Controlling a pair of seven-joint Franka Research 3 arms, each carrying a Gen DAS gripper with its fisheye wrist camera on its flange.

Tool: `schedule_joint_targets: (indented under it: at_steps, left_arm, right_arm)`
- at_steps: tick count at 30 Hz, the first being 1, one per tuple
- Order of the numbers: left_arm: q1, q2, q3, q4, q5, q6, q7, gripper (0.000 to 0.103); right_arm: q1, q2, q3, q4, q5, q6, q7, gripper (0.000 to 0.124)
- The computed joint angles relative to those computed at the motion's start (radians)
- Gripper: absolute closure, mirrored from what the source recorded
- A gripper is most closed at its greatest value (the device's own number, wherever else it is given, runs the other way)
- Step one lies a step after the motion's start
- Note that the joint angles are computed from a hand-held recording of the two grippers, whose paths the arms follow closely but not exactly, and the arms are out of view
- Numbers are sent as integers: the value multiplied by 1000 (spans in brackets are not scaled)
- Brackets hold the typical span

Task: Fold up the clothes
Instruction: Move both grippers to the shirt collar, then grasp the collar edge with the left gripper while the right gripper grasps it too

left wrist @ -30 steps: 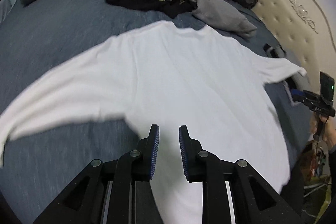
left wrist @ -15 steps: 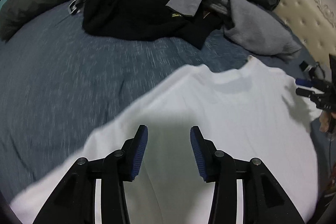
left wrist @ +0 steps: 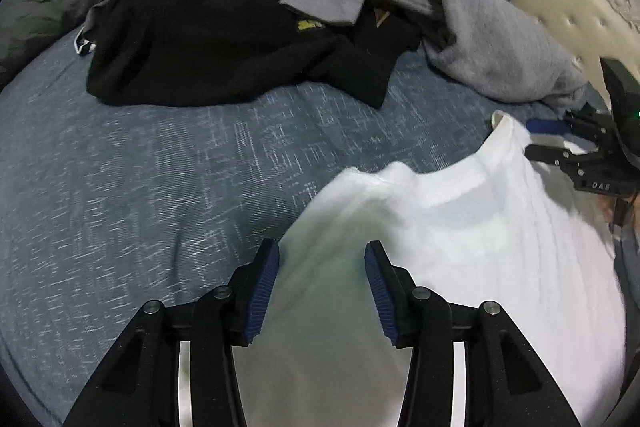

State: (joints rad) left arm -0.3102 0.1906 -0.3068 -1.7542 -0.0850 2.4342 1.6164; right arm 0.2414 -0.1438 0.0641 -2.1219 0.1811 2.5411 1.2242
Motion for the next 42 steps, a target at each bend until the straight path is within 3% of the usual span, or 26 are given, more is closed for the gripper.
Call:
schedule_joint_targets:
  at_steps: [6, 7, 8, 9, 11, 21, 33, 42]
  left_arm:
    - [-2, 25, -2, 14, 11, 14, 8, 58]
    - [-2, 27, -4, 18, 14, 10, 14, 67]
    - [-2, 26, -7, 16, 13, 15, 27, 83]
    - [-2, 26, -9, 18, 12, 15, 34, 90]
    - [-9, 16, -9, 5, 30, 25, 40, 94]
    - [-42, -4, 24, 12, 201, 78, -118, 98]
    - [-56, 144, 33, 220, 275, -42, -180, 98]
    - [-58, 213, 42, 278, 277, -37, -212, 98]
  right_arm:
    - [5, 64, 4, 52, -22, 1, 3, 77]
    - [7, 72, 3, 58, -20, 0, -5, 77]
    - [8, 75, 2, 60, -22, 1, -10, 80]
    - [10, 75, 2, 58, -20, 5, -21, 96]
    - [15, 57, 7, 31, -40, 43, -29, 115]
    - [-15, 13, 30, 3, -175, 182, 109, 120]
    - [-14, 122, 16, 126, -338, 149, 297, 120]
    - [17, 201, -17, 174, -415, 152, 382, 120]
